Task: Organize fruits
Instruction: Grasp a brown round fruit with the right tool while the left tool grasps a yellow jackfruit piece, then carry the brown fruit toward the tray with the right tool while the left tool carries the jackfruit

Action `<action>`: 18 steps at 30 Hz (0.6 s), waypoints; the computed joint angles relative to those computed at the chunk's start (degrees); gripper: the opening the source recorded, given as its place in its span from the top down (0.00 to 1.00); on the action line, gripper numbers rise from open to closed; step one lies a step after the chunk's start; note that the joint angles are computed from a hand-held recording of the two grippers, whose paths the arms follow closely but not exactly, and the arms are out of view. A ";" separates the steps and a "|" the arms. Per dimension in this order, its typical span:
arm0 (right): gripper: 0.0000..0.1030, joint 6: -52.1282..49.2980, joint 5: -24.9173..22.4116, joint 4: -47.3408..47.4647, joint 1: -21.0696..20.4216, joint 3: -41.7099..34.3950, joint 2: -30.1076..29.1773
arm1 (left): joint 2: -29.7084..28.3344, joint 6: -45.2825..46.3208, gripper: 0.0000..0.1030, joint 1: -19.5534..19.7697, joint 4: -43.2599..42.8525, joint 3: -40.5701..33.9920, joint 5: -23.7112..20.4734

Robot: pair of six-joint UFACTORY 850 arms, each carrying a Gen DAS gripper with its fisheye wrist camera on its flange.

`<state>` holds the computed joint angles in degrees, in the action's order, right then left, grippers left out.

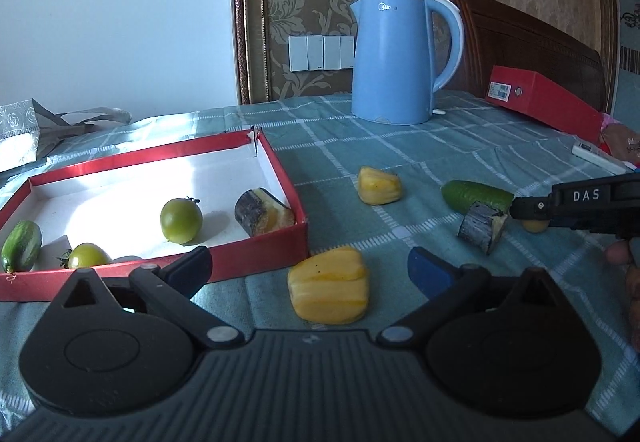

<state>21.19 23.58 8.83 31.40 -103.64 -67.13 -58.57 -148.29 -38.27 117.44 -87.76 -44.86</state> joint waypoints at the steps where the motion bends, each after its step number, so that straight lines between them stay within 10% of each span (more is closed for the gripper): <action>1: 0.73 0.89 0.21 -0.16 -0.02 -0.04 -0.07 | -0.04 0.12 0.04 0.07 0.01 -0.14 0.46; 7: 0.73 0.48 0.21 1.54 0.08 -0.47 -0.35 | -0.53 0.72 0.25 0.88 -0.37 -1.75 4.93; 10: 0.73 -0.28 0.09 2.30 0.18 -0.62 -0.42 | -0.95 2.70 0.53 1.17 -1.84 -2.78 6.89; 18: 0.73 1.32 1.06 2.34 0.11 -0.03 -0.25 | -0.15 -2.89 0.57 1.53 1.82 -1.01 7.18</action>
<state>22.51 24.65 11.18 31.51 -103.68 -67.37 -58.71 -151.18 -36.74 119.26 -88.77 -37.68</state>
